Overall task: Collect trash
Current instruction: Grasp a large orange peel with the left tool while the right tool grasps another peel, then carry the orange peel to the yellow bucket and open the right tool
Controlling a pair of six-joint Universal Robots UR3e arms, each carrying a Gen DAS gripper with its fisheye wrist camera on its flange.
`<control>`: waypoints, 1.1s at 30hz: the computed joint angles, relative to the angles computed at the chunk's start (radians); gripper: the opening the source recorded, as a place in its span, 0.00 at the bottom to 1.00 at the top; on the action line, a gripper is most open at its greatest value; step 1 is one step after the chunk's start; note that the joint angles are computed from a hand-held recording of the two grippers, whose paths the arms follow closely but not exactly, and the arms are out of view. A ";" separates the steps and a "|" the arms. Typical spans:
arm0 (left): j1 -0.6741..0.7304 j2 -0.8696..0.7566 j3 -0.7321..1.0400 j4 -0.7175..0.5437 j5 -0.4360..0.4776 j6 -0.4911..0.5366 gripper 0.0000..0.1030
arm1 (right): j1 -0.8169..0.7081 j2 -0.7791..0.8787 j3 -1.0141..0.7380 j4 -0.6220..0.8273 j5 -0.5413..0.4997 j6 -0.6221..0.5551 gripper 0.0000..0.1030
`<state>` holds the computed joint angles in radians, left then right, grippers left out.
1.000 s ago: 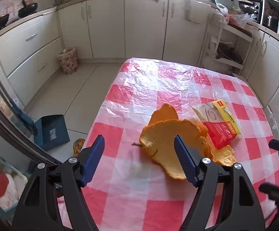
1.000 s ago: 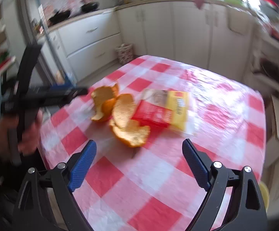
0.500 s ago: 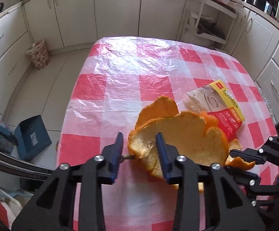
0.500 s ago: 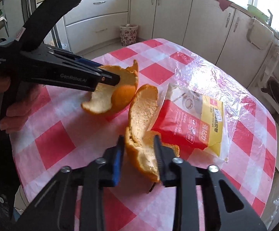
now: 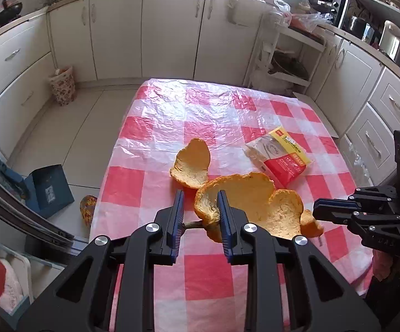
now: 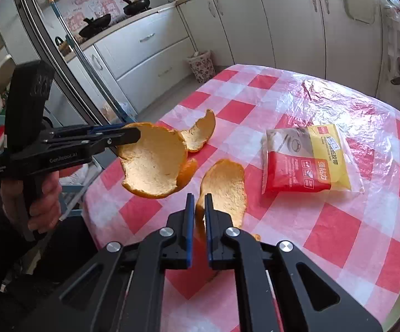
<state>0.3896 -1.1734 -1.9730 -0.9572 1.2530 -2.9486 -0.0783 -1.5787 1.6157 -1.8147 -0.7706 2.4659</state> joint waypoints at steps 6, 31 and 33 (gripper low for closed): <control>-0.024 0.142 0.010 -0.111 0.024 -0.043 0.22 | -0.106 -0.095 -0.016 0.223 0.032 -0.167 0.08; 0.502 0.658 0.029 -0.871 -0.245 0.313 0.22 | 0.160 -0.011 0.140 -0.227 -0.287 -0.048 0.11; 0.464 0.650 0.018 -0.834 -0.235 0.279 0.22 | 0.111 -0.025 0.128 -0.168 -0.223 -0.044 0.07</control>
<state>0.8540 -0.5237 -1.9547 -1.7908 1.0182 -2.6698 0.0327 -1.6035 1.7433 -1.9832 -0.9938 2.4217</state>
